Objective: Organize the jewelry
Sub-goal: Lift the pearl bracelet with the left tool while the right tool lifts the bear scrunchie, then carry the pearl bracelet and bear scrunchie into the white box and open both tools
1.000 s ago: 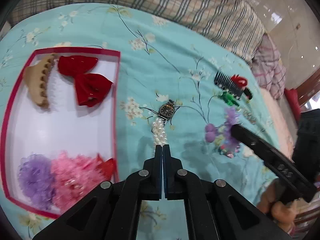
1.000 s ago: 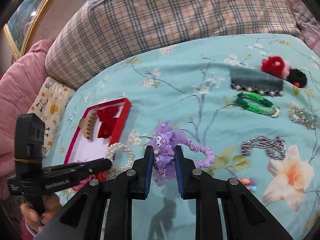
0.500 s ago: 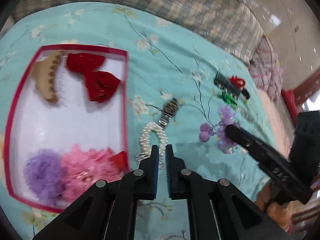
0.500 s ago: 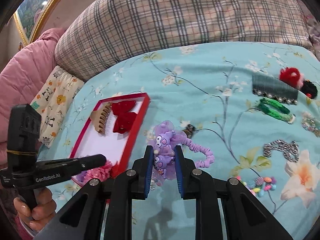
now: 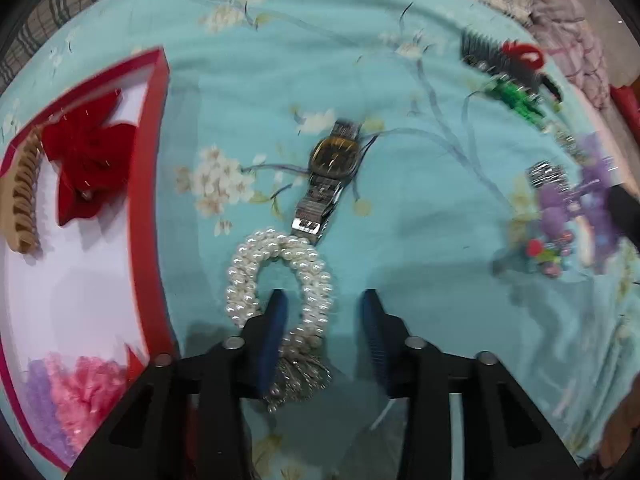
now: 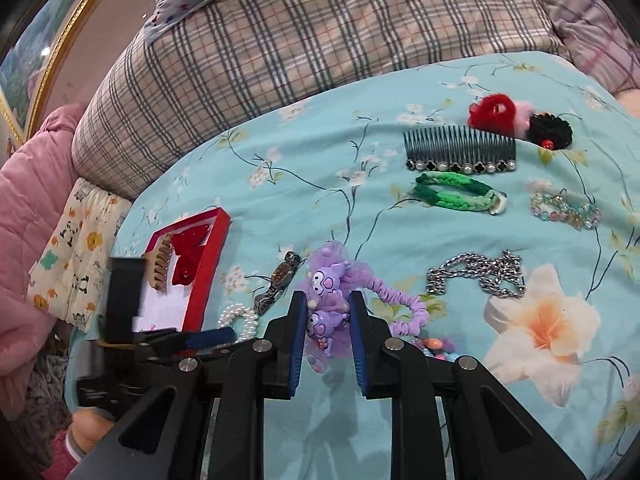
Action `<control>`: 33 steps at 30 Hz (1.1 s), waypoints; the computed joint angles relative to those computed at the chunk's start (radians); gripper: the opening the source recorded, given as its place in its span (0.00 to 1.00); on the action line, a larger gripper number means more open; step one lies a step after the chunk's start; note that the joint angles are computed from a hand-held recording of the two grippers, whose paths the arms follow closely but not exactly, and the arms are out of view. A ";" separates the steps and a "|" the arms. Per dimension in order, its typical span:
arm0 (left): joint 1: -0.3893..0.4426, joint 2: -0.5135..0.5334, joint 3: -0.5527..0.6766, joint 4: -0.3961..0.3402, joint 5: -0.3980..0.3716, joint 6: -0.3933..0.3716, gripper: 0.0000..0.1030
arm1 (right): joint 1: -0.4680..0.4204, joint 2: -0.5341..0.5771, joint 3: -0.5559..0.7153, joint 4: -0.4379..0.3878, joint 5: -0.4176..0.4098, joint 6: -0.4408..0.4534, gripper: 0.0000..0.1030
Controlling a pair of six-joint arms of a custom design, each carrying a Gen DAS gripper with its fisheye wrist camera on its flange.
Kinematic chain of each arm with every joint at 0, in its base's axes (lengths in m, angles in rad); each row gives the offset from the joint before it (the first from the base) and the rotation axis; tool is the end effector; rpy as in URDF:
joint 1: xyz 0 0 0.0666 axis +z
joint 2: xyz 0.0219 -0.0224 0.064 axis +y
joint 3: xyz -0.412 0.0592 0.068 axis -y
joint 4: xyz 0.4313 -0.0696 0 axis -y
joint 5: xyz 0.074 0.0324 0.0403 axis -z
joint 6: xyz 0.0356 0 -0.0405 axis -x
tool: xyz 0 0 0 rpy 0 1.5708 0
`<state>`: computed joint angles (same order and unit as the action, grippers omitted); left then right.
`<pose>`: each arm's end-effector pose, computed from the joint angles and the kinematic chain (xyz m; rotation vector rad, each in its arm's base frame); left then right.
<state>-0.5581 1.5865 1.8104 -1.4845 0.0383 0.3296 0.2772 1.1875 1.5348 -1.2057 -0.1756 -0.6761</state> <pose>0.4657 -0.2928 0.5328 0.3355 2.8482 -0.2422 0.3904 0.1171 0.6023 0.4175 2.4813 0.6260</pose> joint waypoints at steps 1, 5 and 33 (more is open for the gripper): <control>-0.001 -0.005 -0.009 0.015 -0.003 -0.002 0.18 | -0.003 -0.002 -0.003 0.003 -0.003 0.000 0.20; 0.006 -0.017 -0.024 0.043 0.016 -0.003 0.10 | -0.003 -0.005 -0.006 0.012 -0.007 -0.004 0.20; 0.210 -0.357 -0.123 0.069 0.042 0.019 0.09 | 0.190 0.178 0.198 0.083 -0.074 0.018 0.20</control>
